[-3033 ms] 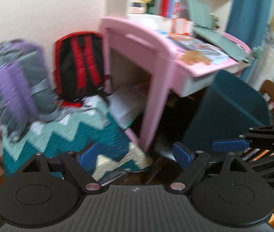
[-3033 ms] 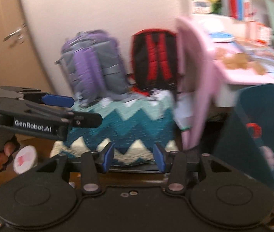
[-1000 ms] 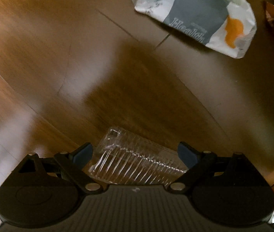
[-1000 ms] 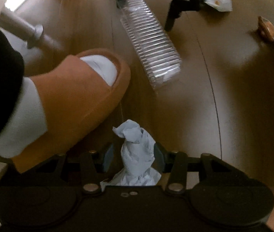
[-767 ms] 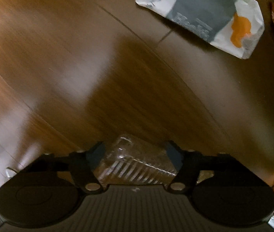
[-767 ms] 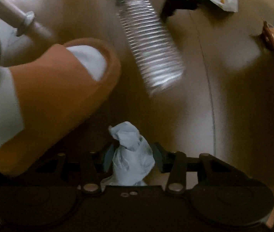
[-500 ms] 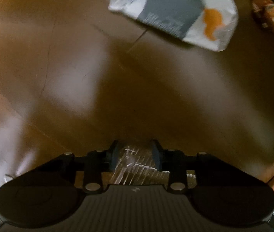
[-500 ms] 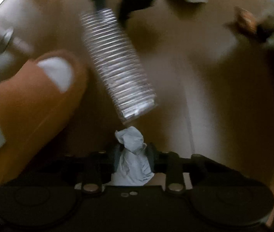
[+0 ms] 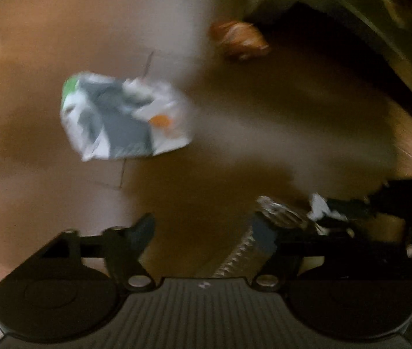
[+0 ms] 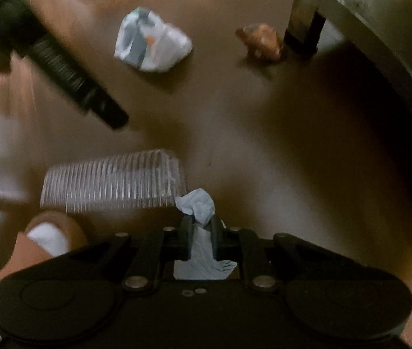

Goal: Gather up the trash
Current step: 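Grasp clear plastic tray with left tool while right tool grasps white tissue, then lift clear tray with left tool while right tool carries tissue toward teal bin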

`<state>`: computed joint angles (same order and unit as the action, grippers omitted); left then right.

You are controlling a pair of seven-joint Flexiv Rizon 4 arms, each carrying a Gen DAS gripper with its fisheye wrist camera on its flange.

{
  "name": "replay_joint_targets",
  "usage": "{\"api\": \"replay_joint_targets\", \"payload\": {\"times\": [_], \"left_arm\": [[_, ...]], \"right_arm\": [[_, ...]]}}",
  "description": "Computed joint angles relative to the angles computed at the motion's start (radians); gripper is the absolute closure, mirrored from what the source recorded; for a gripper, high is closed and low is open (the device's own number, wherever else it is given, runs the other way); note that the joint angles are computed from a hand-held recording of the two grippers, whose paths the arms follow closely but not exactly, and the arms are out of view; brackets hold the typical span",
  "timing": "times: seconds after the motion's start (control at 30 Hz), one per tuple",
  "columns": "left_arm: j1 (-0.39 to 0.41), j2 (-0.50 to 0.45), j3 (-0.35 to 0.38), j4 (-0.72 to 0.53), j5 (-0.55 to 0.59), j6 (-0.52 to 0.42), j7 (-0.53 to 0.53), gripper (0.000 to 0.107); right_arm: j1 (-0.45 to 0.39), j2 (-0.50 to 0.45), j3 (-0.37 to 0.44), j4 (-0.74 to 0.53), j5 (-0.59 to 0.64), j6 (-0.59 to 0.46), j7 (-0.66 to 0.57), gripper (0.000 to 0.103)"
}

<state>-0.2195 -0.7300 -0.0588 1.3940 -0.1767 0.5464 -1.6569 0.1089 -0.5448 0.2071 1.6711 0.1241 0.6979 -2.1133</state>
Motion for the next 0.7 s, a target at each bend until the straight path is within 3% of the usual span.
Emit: {"api": "replay_joint_targets", "payload": {"times": [0.33,0.7], "left_arm": [[-0.063,-0.022,-0.035,-0.014,0.057,-0.037,0.188,0.029],[-0.101,-0.036,-0.02,-0.023,0.087,-0.047,0.266,0.03]], "right_arm": [[-0.04,0.009,-0.027,-0.029,0.042,-0.101,0.08,0.09],[-0.031,0.017,-0.038,-0.007,0.002,-0.132,0.11,0.09]]}}
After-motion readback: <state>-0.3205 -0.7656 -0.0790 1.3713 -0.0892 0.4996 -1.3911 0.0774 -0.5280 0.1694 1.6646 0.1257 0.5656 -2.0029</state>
